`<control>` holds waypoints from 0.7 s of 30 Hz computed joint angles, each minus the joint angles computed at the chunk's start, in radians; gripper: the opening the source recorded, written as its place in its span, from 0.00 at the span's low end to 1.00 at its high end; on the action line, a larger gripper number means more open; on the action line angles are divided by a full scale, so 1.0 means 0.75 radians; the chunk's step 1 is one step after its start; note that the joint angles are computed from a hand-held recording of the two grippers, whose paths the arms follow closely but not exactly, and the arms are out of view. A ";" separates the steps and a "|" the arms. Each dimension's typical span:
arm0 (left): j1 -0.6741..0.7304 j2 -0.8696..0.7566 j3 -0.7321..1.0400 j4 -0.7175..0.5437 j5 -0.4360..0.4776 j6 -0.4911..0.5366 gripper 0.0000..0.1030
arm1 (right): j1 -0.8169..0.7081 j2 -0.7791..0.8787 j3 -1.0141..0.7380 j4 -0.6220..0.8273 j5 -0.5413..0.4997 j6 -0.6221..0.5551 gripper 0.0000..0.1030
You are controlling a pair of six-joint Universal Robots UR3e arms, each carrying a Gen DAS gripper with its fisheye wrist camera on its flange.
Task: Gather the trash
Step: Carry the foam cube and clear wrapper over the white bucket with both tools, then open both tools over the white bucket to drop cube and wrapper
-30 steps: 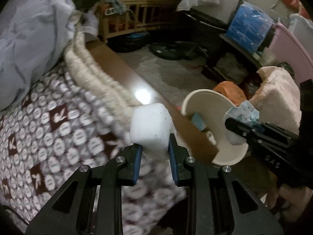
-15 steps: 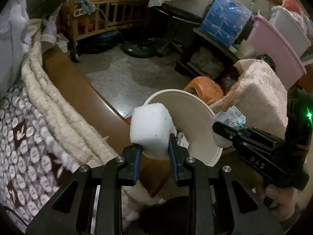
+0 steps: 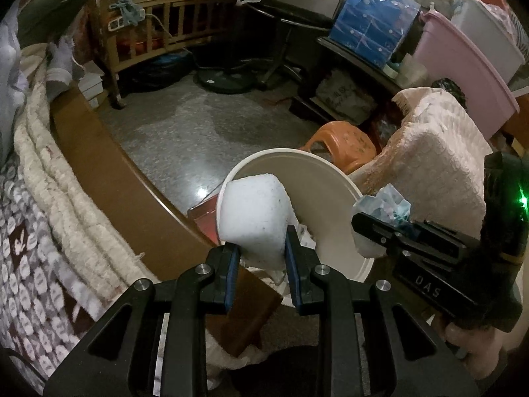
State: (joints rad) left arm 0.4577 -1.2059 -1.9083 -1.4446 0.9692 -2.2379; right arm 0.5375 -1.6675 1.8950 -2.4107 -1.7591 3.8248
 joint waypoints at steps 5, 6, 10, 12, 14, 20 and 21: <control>-0.033 -0.035 -0.009 0.055 0.002 -0.036 0.22 | -0.022 0.011 0.009 -0.016 0.011 -0.007 0.17; -0.041 -0.045 -0.009 0.067 0.005 -0.043 0.22 | -0.030 0.012 0.011 -0.022 0.018 -0.011 0.17; -0.073 -0.088 -0.008 0.100 0.010 -0.072 0.22 | -0.060 0.004 0.031 -0.035 0.029 -0.022 0.17; -0.093 -0.110 -0.006 0.121 0.012 -0.096 0.23 | -0.070 0.007 0.036 -0.041 0.030 -0.022 0.17; -0.099 -0.125 -0.005 0.127 0.003 -0.098 0.25 | -0.082 0.016 0.035 -0.036 0.038 -0.021 0.17; -0.115 -0.135 -0.023 0.162 0.002 -0.103 0.32 | -0.109 0.000 0.080 -0.067 0.054 0.002 0.37; -0.119 -0.137 -0.026 0.173 0.006 -0.108 0.34 | -0.114 -0.005 0.084 -0.063 0.056 0.003 0.38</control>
State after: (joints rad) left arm 0.3682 -1.3086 -1.9281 -1.3146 0.9735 -2.3187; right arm 0.4521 -1.6711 1.9583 -2.4581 -1.7168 3.8272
